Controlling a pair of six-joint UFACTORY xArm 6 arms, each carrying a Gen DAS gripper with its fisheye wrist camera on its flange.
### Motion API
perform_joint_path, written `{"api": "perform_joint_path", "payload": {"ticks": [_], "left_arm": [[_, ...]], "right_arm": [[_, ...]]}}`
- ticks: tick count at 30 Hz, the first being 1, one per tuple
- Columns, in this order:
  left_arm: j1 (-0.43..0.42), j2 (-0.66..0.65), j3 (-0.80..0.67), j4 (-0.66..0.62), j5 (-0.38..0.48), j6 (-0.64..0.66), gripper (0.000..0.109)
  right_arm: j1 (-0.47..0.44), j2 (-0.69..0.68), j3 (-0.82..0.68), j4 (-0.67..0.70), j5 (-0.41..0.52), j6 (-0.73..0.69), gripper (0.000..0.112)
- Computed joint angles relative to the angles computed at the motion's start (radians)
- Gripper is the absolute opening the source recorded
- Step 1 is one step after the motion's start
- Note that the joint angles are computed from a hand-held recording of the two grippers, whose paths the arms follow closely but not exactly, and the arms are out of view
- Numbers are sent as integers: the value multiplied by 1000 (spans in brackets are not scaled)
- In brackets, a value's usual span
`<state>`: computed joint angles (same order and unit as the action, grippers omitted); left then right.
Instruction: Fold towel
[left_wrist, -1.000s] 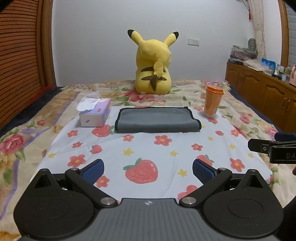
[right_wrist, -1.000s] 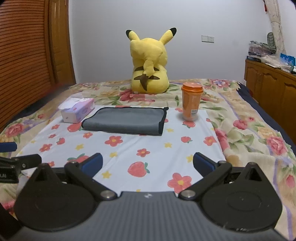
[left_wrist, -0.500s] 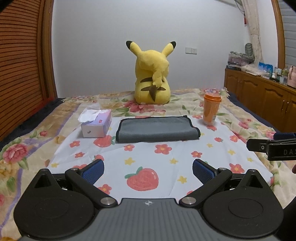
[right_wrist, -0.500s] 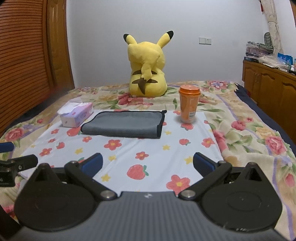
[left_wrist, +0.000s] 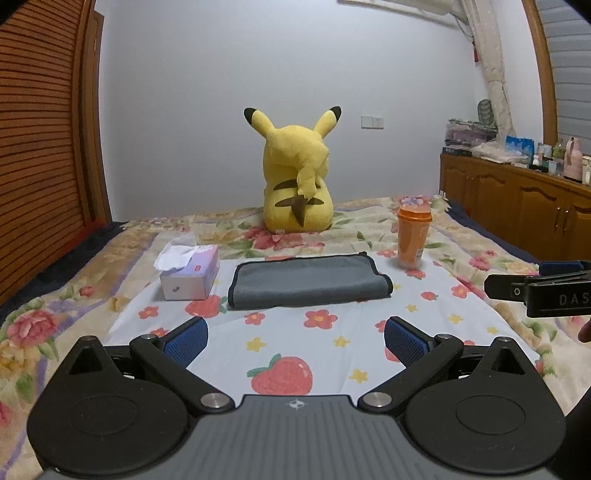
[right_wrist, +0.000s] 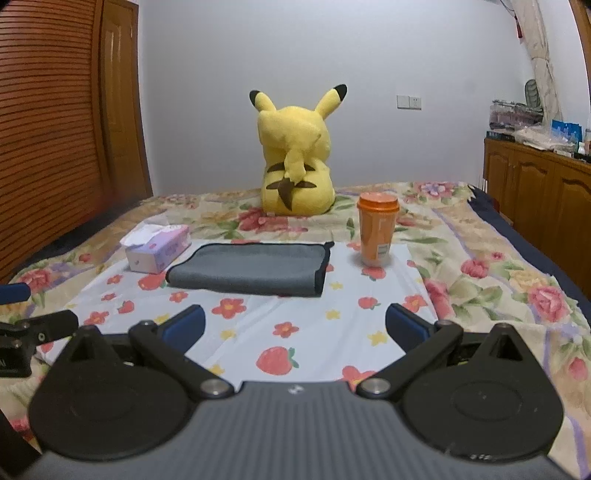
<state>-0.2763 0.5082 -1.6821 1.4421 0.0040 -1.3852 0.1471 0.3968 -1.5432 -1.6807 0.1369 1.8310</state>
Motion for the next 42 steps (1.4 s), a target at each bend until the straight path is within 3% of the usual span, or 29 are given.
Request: {"api": "perform_joint_path", "payload": {"ticks": [9, 13, 17, 24, 28, 42], "left_arm": [[-4, 1, -34, 194, 5, -181, 103], [-9, -2, -56, 352, 11, -331, 103], [-14, -8, -70, 492, 16, -469, 103], [-20, -16, -79, 626, 23, -608, 103], [-20, -15, -85, 657, 22, -638, 103], [-20, -17, -86, 678, 22, -654, 103]], "right_arm": [[8, -12, 1, -117, 21, 109, 103], [13, -16, 0, -168, 33, 154, 103], [15, -26, 3, -256, 46, 245, 103], [27, -51, 22, -391, 85, 389, 103], [35, -57, 28, -440, 105, 428, 103], [37, -48, 19, -421, 107, 396, 103]]}}
